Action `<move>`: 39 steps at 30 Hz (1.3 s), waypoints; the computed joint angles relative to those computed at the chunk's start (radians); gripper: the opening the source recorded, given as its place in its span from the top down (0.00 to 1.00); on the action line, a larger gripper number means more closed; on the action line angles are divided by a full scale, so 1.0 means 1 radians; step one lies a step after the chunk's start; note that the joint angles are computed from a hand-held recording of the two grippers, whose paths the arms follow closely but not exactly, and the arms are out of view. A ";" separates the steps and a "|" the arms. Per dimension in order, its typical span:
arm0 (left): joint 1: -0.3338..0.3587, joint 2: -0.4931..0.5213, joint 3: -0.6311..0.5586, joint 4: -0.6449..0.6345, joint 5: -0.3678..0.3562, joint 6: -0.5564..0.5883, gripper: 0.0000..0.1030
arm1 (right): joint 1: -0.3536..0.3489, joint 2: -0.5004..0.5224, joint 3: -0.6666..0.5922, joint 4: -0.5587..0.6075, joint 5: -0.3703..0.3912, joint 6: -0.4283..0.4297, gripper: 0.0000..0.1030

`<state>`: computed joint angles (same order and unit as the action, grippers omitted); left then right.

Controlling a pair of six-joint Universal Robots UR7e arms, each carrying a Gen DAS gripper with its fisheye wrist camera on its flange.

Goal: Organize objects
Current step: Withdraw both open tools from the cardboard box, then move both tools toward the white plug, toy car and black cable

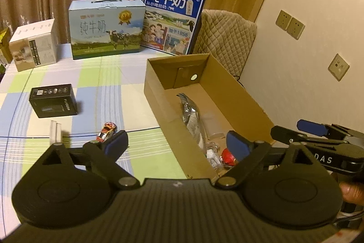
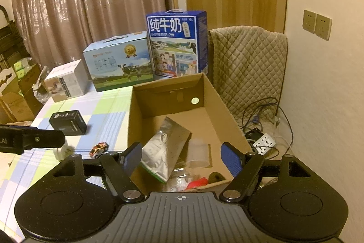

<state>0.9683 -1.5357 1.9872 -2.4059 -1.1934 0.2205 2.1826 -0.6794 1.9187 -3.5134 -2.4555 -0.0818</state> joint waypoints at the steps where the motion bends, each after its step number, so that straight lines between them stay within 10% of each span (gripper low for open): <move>1: 0.001 -0.009 0.001 0.001 -0.001 0.005 0.07 | 0.007 0.002 -0.002 0.005 -0.003 0.004 0.29; 39: 0.190 -0.162 -0.020 0.011 0.002 0.153 0.01 | 0.078 0.120 -0.085 0.143 0.034 0.086 0.29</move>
<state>1.1586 -1.6975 1.9672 -2.3945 -1.1914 0.3731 2.2605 -0.5590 1.8333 -3.3704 -2.4220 0.0038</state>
